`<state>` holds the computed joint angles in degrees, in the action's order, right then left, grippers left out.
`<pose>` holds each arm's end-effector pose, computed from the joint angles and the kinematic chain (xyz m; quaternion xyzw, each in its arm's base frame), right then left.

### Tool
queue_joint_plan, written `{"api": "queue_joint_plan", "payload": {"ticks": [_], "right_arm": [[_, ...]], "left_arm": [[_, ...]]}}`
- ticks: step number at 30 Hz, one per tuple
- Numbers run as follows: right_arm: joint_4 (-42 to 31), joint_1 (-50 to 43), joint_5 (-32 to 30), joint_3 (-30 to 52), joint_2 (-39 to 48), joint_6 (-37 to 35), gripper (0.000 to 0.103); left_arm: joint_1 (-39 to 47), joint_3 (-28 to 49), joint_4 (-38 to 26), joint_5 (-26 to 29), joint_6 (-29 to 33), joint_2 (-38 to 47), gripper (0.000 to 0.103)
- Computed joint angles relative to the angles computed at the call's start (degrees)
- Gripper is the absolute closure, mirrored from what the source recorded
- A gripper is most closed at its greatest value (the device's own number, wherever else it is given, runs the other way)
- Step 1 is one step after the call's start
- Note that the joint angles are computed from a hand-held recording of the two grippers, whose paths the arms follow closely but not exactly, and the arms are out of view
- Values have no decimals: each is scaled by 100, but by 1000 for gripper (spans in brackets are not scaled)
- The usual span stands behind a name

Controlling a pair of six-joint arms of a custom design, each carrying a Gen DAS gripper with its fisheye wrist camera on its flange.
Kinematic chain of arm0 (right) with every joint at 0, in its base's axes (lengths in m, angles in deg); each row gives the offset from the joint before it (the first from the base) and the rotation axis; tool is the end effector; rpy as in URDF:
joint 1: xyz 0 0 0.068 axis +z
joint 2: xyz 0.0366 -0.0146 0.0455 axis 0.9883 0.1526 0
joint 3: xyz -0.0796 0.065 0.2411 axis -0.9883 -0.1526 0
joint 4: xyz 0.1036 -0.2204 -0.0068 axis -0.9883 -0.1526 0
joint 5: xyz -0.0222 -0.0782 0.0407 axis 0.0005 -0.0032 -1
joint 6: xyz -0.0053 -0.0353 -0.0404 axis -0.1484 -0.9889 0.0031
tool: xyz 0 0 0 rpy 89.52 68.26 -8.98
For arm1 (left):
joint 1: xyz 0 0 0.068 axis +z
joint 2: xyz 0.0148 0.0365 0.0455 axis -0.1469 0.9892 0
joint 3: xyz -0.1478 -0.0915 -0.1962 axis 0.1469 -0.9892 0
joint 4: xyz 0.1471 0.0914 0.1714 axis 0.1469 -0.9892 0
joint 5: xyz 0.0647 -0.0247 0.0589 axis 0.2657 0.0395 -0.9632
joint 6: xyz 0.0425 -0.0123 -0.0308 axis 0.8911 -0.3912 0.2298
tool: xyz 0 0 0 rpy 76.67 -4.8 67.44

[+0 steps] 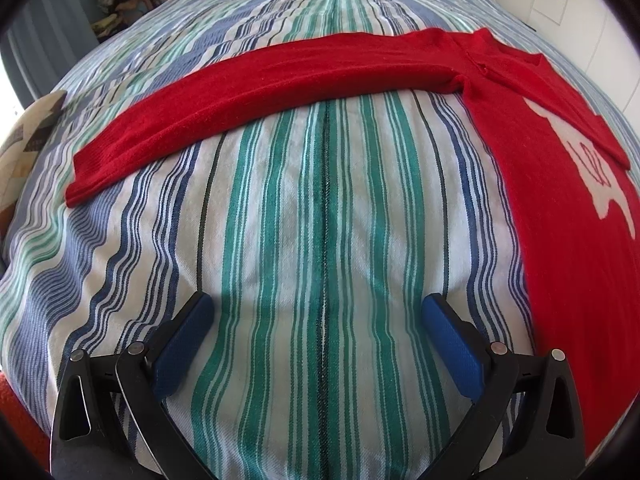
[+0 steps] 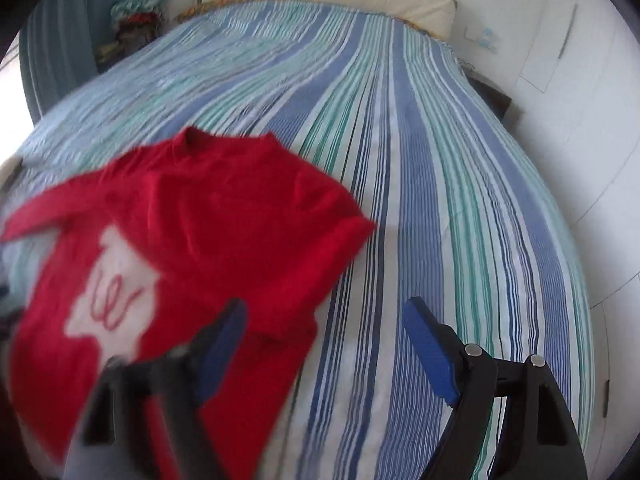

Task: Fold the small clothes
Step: 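Fold the held edge over the sweater body with the right gripper, release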

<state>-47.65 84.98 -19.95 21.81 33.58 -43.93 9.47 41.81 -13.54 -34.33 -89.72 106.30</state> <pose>0.3721 0.0261 0.2081 -0.2228 0.9378 -0.0207 0.2653 0.1424 0.0481 0.1551 -0.1827 0.9536 0.0572 0.2326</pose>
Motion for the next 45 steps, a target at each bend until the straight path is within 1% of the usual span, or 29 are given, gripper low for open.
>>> {"api": "queue_joint_plan", "payload": {"ticks": [2,3,5,6,8,9,10,11,12,17,21,23,25,26,27,28,29,30,31,32,33,34,35,37,38,39,43,45], "right_arm": [[486,102,139,-609,34,-236,23],[719,39,127,-870,8,-298,25],[1151,72,354,-934,268,-48,25],[1369,99,577,-944,344,93,26],[1954,105,1074,-970,568,101,26],[2126,114,1556,-994,655,56,27],[2015,22,1701,-799,882,71,27],[1753,-121,1471,-578,1039,211,27],[1664,-210,1301,-532,1016,338,27],[1902,-67,1411,-931,580,85,27],[1699,-257,1184,-1051,186,224,27],[1553,-347,774,-1080,-148,420,27],[1135,-379,-52,-808,-348,603,29],[855,-388,-564,-520,-257,679,35],[555,-354,-974,-177,-67,774,48],[278,-321,-1283,131,149,848,55],[41,-278,-1482,415,412,884,66],[-122,-227,-1535,655,707,887,70],[-259,-180,-1443,852,1021,856,70],[-361,-124,-1121,965,1321,838,71],[-533,-107,-710,1110,1626,869,80],[-516,-211,-772,1024,1697,930,82],[-239,-327,-1002,769,1538,1069,83],[-12,-391,-991,423,1133,1455,76],[36,-406,-963,257,904,1534,64],[89,-438,-1040,51,631,1502,56],[367,-698,-1200,-1032,-678,1100,45],[466,-887,-1252,-1633,-1478,950,38]], "left_arm": [[-15,-39,52,-22,-8,-19,0],[-15,-55,76,-23,-5,-27,0],[10,-107,86,-3,22,-101,0],[20,-128,81,4,34,-139,0],[54,-148,28,28,72,-219,0],[64,-149,17,36,82,-229,0],[46,-169,-20,19,58,-288,0],[41,-170,-26,13,50,-294,0],[34,-172,-22,1,46,-290,0],[52,-143,-40,13,71,-258,0],[70,-137,-61,14,85,-268,0],[75,-141,-33,12,92,-256,0],[91,-147,-8,11,121,-247,0],[100,-148,18,15,135,-225,0],[120,-152,15,27,154,-239,0],[125,-153,27,36,169,-233,0],[143,-161,27,50,190,-252,0],[159,-171,29,63,211,-268,0],[152,-177,40,65,211,-267,0],[156,-183,38,74,221,-282,0],[174,-187,29,87,239,-297,0],[144,-192,-4,71,208,-332,0],[136,-193,-8,62,196,-332,0],[107,-171,-9,34,169,-282,0],[96,-154,2,23,162,-241,0],[96,-149,0,20,163,-235,0],[81,-115,41,18,151,-149,0],[75,-116,47,9,147,-147,0]]}}
